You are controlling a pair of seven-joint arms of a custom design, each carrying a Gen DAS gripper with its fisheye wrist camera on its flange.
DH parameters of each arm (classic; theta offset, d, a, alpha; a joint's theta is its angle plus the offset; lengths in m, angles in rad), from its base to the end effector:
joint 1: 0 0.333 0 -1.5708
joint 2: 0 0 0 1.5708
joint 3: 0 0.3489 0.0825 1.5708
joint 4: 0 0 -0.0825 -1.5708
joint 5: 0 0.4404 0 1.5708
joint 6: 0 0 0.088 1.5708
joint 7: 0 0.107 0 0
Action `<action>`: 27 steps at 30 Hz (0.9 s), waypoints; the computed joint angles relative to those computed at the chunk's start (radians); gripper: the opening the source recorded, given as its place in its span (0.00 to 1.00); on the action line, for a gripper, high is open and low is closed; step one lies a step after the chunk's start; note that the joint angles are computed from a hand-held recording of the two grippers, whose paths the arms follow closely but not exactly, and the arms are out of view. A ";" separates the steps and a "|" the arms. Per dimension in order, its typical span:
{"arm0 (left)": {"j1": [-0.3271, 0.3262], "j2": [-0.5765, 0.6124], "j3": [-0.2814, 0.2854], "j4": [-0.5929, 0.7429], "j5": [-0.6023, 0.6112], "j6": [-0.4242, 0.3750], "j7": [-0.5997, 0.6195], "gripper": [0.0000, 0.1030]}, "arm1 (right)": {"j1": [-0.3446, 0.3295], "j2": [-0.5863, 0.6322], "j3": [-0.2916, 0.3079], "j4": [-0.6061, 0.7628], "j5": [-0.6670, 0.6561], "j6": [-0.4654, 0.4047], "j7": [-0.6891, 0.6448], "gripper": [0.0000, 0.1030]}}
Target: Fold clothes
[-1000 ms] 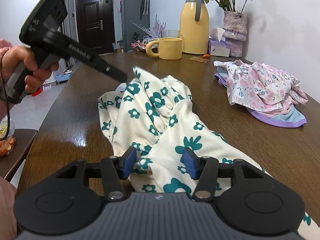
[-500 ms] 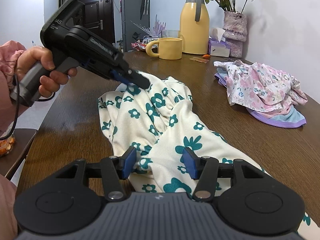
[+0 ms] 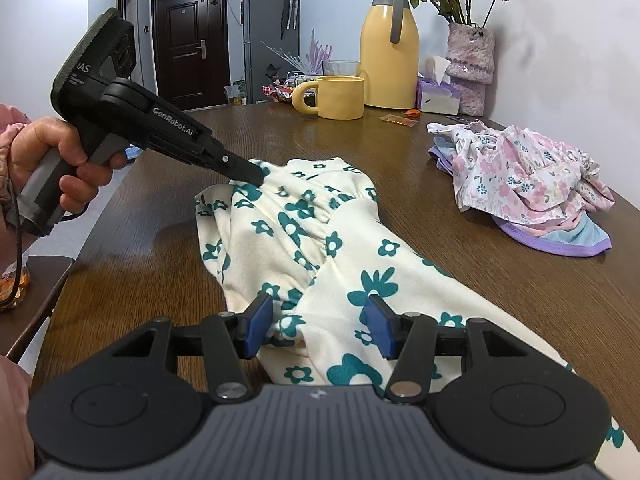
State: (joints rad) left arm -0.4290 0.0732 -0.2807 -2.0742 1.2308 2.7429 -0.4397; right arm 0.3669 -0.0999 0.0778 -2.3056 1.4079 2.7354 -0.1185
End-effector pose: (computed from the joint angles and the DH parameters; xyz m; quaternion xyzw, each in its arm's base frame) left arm 0.4631 -0.4434 0.4452 -0.7178 0.5411 -0.4030 0.1716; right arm 0.5232 0.2077 0.4198 -0.8489 0.2815 -0.1339 0.4269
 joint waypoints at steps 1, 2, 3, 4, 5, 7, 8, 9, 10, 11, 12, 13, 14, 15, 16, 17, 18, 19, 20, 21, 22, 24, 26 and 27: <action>0.000 -0.015 0.003 -0.013 0.018 -0.003 -0.038 0.00 | 0.000 0.000 0.000 0.000 0.000 0.000 0.001 0.51; 0.003 -0.028 0.004 -0.025 0.039 0.003 -0.076 0.00 | 0.000 0.000 0.000 0.000 0.000 0.000 0.001 0.51; 0.010 -0.036 0.007 -0.033 0.076 0.036 -0.120 0.01 | 0.000 0.000 0.000 0.000 -0.001 0.000 0.001 0.51; 0.018 -0.038 0.010 -0.034 0.119 0.079 -0.160 0.05 | 0.000 0.000 0.000 0.000 -0.001 0.000 0.001 0.51; 0.024 -0.034 0.009 -0.030 0.133 0.108 -0.168 0.13 | 0.000 0.000 0.000 0.000 -0.001 0.000 0.001 0.51; 0.029 -0.016 0.003 -0.014 0.085 0.134 -0.099 0.27 | 0.000 -0.001 0.000 0.000 -0.001 -0.001 0.002 0.51; 0.028 -0.004 -0.001 -0.005 0.035 0.131 -0.039 0.30 | 0.000 -0.001 -0.001 -0.001 -0.002 -0.002 0.002 0.51; 0.026 0.008 -0.004 0.004 -0.015 0.126 0.018 0.30 | 0.000 -0.001 -0.001 -0.001 -0.002 -0.002 0.002 0.51; 0.022 0.018 -0.006 0.011 -0.060 0.116 0.064 0.30 | 0.000 -0.001 -0.001 0.000 -0.002 -0.001 0.002 0.51; 0.018 0.026 -0.005 0.016 -0.085 0.112 0.087 0.27 | 0.000 0.000 -0.001 0.000 -0.002 -0.001 0.002 0.51; 0.013 0.032 -0.001 0.020 -0.096 0.110 0.098 0.20 | 0.000 0.000 -0.001 0.000 -0.002 -0.001 0.002 0.51; 0.009 0.036 0.002 0.023 -0.101 0.108 0.105 0.04 | 0.000 -0.001 -0.001 0.000 -0.002 -0.002 0.002 0.51; 0.003 0.036 0.008 0.023 -0.089 0.106 0.098 0.04 | 0.000 -0.001 -0.001 -0.001 -0.002 -0.002 0.002 0.51; -0.003 0.034 0.012 0.022 -0.074 0.100 0.092 0.04 | 0.000 -0.002 -0.001 -0.001 -0.002 -0.002 0.002 0.51; -0.007 0.029 0.012 0.021 -0.068 0.089 0.098 0.03 | 0.000 -0.002 -0.001 -0.002 -0.002 -0.003 0.002 0.51; -0.010 0.025 0.011 0.020 -0.065 0.077 0.106 0.03 | 0.000 -0.003 -0.001 -0.003 -0.003 -0.003 0.002 0.51; -0.012 0.022 0.009 0.019 -0.070 0.066 0.118 0.03 | 0.000 -0.003 -0.001 -0.003 -0.003 -0.003 0.002 0.51; -0.012 0.020 0.009 0.017 -0.078 0.059 0.122 0.03 | 0.000 -0.003 -0.001 -0.003 -0.003 -0.003 0.002 0.51; -0.012 0.015 0.008 0.014 -0.083 0.048 0.122 0.03 | 0.000 -0.003 -0.001 -0.003 -0.003 -0.003 0.002 0.51; -0.013 0.004 0.008 0.006 -0.083 0.027 0.114 0.03 | 0.000 -0.002 -0.001 -0.002 -0.004 -0.003 0.003 0.51; -0.012 -0.009 0.007 -0.004 -0.081 0.011 0.104 0.04 | 0.000 -0.002 -0.001 -0.002 -0.004 -0.003 0.003 0.51; -0.001 -0.049 0.005 -0.036 -0.062 0.024 0.086 0.09 | 0.000 -0.001 -0.001 -0.001 -0.004 -0.002 0.003 0.51; 0.012 -0.078 -0.005 -0.060 -0.120 0.048 0.180 0.22 | 0.000 -0.001 -0.001 -0.001 -0.004 -0.003 0.002 0.51; 0.016 -0.087 -0.009 -0.069 -0.172 0.061 0.259 0.27 | 0.000 -0.001 -0.001 -0.001 -0.004 -0.003 0.002 0.51</action>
State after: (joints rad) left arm -0.4131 -0.0139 -0.2901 -2.1428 1.0591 2.8039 -0.1805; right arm 0.3674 -0.1005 0.0772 -2.3065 1.4042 2.7328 -0.1162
